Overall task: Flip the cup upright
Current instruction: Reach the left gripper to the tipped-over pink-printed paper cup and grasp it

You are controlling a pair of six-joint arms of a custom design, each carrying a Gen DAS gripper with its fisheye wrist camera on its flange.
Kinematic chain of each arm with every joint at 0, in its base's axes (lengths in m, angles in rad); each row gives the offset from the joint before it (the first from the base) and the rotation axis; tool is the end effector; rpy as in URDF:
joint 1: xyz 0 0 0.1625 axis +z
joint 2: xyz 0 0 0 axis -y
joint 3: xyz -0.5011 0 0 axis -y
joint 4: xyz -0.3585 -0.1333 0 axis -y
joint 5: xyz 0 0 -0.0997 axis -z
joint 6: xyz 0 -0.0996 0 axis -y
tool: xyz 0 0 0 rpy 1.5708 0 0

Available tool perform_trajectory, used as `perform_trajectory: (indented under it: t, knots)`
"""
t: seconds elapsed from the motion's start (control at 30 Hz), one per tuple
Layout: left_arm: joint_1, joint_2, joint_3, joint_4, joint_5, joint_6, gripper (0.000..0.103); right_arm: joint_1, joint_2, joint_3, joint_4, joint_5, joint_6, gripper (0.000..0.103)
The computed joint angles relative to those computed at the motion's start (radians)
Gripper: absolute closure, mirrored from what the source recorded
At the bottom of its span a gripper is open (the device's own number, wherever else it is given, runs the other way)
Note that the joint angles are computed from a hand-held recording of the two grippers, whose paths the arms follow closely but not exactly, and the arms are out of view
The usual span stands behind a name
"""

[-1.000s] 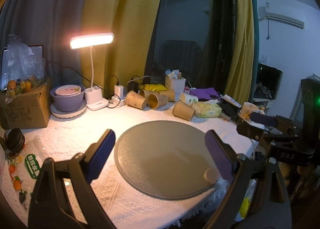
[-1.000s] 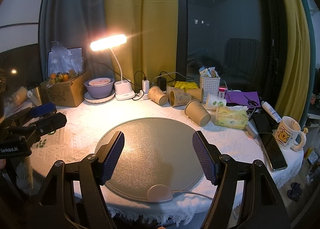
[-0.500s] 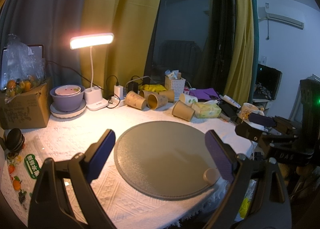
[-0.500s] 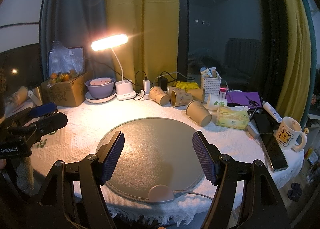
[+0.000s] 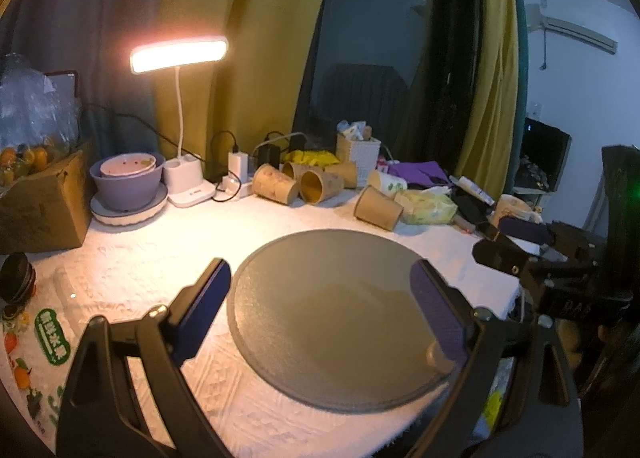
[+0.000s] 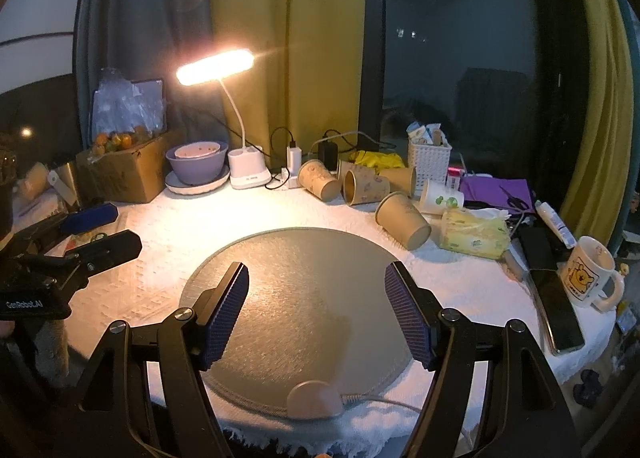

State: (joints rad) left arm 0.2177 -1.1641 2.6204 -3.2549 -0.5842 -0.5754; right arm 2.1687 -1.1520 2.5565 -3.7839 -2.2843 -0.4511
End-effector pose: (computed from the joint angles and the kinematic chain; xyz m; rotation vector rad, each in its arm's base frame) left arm -0.2937 -0.2866 0.2356 0.7942 2.3382 -1.2495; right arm 0.2738 -0.2811 0.2869 0.8324 -2.1694 1.0419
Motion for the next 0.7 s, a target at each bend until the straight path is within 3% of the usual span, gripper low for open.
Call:
perform_trajectory:
  t: [0.27, 0.7]
  knots:
    - [0.165, 0.06, -0.11, -0.075, -0.078, 0.144, 0.011, -0.098, 0.009, -0.085, 0.083, 0.065, -0.031, 0.029]
    - [0.419, 0.179, -0.37, -0.026, -0.199, 0.281, 0.011, -0.236, 0.057, -0.296, 0.246, 0.131, -0.098, 0.029]
